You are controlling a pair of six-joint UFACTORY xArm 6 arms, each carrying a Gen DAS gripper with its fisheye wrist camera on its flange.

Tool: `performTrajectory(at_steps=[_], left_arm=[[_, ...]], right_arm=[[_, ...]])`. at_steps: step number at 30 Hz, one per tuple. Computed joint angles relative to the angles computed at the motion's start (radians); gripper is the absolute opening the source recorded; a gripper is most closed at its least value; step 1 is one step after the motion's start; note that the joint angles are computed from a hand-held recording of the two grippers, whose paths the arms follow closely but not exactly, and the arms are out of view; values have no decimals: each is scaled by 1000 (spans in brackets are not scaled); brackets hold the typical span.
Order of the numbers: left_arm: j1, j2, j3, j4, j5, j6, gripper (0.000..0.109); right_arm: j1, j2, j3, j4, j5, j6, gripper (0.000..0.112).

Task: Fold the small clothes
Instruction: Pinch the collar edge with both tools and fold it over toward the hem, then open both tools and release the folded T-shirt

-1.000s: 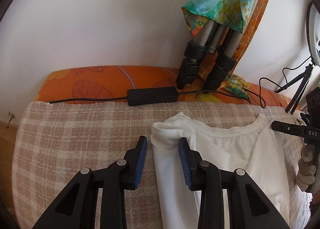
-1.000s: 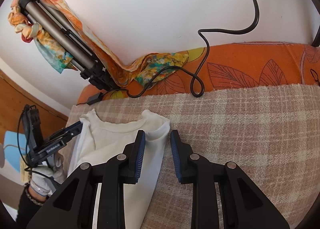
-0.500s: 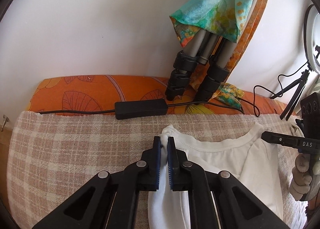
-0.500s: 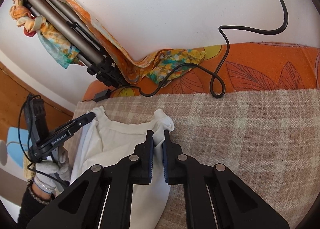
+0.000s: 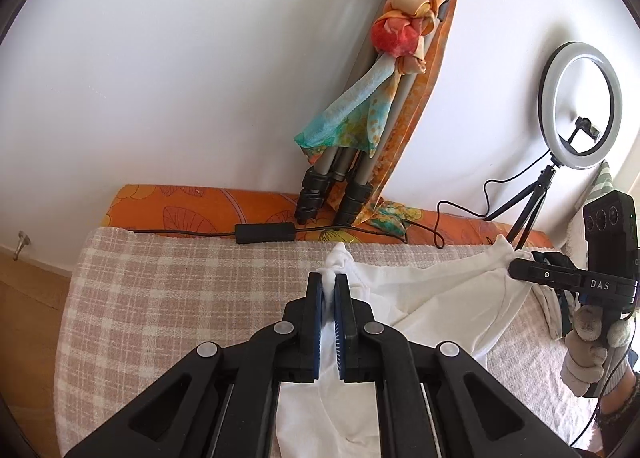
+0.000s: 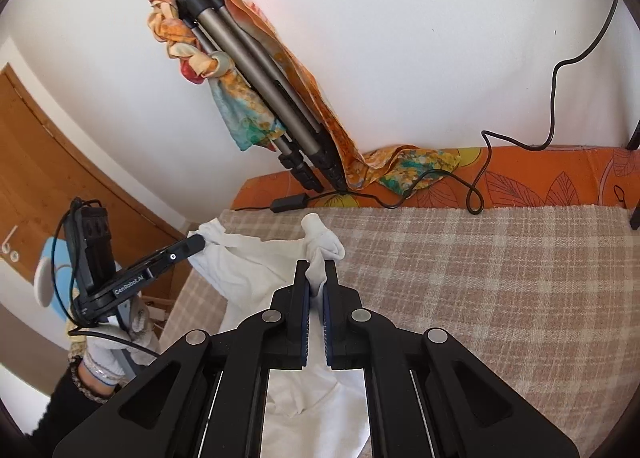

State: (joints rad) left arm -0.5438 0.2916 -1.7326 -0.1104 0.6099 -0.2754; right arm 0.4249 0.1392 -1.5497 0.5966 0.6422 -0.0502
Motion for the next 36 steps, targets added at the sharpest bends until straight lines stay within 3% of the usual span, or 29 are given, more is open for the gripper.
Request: performTrajectory(at_steps=[10,22,31,36], left_arm=[[-56,-301,302,86,-30,-106,2],[-154,-674,717,164,-31,-249,2],[-221,-810,881,242,26,-313,3],[-239,-884,935,247,70,-311,3]], right_arm=[[112,-256,234,-165,-49,165,4],[298,-532,531,-459,-78,488,4],[398,-664,703,-632,-71,662,4],[454,-719,753,-755,-12,729,6]])
